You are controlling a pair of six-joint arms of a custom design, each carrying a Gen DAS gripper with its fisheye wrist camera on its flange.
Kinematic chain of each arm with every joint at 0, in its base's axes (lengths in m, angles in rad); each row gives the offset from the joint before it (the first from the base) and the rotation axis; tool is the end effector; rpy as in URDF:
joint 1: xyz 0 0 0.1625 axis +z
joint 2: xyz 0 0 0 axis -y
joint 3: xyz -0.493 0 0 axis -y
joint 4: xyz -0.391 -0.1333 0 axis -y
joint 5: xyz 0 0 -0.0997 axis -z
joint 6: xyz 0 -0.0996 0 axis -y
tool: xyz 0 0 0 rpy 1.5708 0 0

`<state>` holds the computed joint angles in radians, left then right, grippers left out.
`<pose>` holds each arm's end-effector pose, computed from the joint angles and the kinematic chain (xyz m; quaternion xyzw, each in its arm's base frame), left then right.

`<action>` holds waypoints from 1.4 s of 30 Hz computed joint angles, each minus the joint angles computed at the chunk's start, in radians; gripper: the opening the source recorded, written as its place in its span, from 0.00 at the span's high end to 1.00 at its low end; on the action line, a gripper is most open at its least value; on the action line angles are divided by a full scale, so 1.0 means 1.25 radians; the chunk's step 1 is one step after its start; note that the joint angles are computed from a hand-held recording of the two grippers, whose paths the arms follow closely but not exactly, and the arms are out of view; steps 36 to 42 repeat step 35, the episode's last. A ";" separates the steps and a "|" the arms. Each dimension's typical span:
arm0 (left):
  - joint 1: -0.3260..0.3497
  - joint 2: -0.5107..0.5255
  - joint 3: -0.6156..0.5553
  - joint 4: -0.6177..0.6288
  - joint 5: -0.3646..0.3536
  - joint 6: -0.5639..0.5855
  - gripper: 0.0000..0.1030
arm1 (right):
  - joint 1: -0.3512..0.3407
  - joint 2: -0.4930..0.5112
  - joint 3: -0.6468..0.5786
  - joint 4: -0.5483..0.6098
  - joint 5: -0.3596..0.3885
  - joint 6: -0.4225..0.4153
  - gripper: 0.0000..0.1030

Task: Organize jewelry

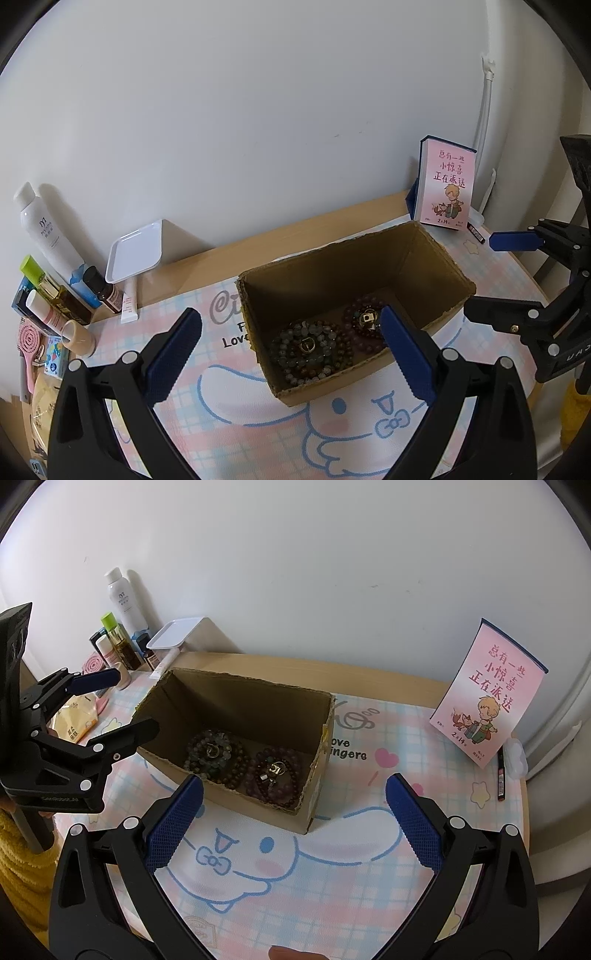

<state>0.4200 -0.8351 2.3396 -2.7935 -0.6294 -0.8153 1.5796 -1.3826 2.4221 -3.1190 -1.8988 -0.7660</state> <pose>-0.3111 -0.3731 0.0538 0.2101 0.8594 -0.3043 0.3531 0.1049 -0.4224 0.2759 0.3227 -0.8996 0.1723 0.2386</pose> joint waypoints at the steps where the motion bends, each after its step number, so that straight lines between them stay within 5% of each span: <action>1: 0.000 0.000 0.000 -0.001 -0.001 0.001 0.07 | -0.002 -0.002 0.001 0.000 0.002 -0.003 0.08; 42: 0.001 -0.013 0.005 0.005 0.000 0.000 0.07 | 0.007 -0.007 0.005 0.007 0.001 0.000 0.08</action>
